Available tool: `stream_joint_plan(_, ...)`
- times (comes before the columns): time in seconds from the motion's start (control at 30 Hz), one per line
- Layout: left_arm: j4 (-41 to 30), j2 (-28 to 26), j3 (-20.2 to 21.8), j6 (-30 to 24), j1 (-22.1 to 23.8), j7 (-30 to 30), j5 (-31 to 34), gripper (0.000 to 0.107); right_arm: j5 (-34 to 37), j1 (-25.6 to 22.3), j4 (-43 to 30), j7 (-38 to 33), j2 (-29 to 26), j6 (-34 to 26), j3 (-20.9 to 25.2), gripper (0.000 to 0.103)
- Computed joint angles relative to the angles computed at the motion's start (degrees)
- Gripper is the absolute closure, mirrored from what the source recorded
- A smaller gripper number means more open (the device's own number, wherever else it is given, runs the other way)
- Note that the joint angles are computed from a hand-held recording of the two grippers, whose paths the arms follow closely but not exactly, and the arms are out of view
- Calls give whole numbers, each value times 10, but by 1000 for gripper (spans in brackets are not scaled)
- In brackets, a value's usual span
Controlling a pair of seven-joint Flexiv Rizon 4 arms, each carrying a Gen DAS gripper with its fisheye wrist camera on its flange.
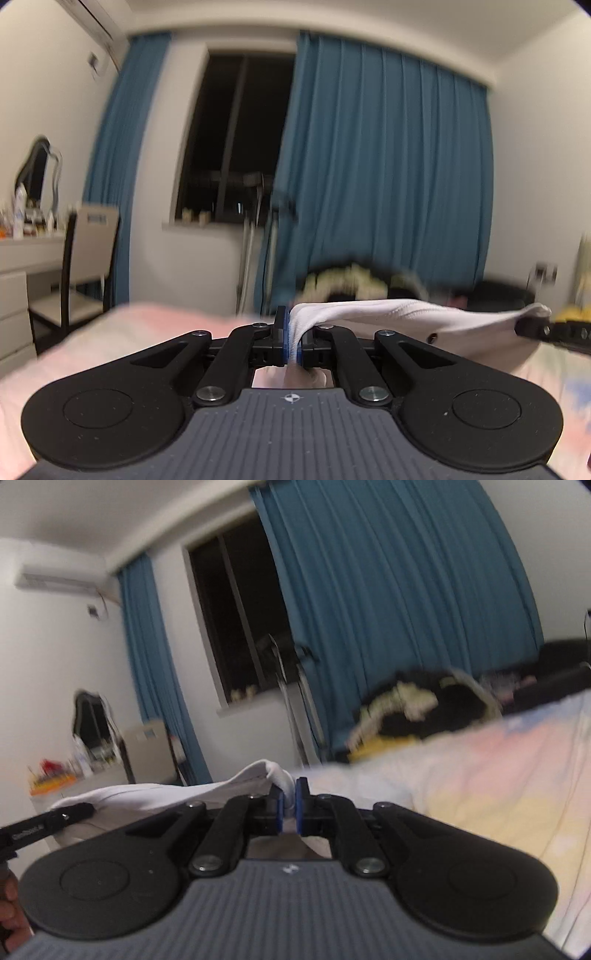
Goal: Fold clothes
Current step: 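Lift the shirt up with both grippers, shaking it out between them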
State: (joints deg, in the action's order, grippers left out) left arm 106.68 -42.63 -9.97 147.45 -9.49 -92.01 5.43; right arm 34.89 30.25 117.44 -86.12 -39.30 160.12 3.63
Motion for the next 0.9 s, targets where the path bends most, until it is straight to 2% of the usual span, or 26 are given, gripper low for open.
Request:
stream_joint_plan(0.1, 28, 63, -12, 22, 23, -40, 27, 102, 25, 33, 20, -45, 57, 46, 4, 96)
stream_joint_plan(0.17, 38, 113, -20, 13, 45, -81, 58, 102, 33, 47, 31, -86, 108, 58, 13, 97)
stream_joint_plan(0.4, 10, 272, -5, -41, 83, -198, 146, 102, 63, 69, 12, -274, 300, 16, 67, 97)
stream_joint_plan(0.5, -26, 321, 7, -79, 92, -257, 188, 102, 59, 60, -12, -342, 365, -17, 94, 97)
stream_joint_plan(0.6, -69, 347, 19, -106, 92, -306, 217, 102, 45, 38, -36, -372, 420, -66, 117, 96)
stream_joint_plan(0.77, -138, 334, 30, -138, 63, -270, 181, 102, 45, -9, -100, -436, 470, -169, 143, 96)
stream_joint_plan(0.9, -182, 288, 21, -176, 31, -187, 131, 102, 71, -57, -151, -467, 451, -229, 145, 96)
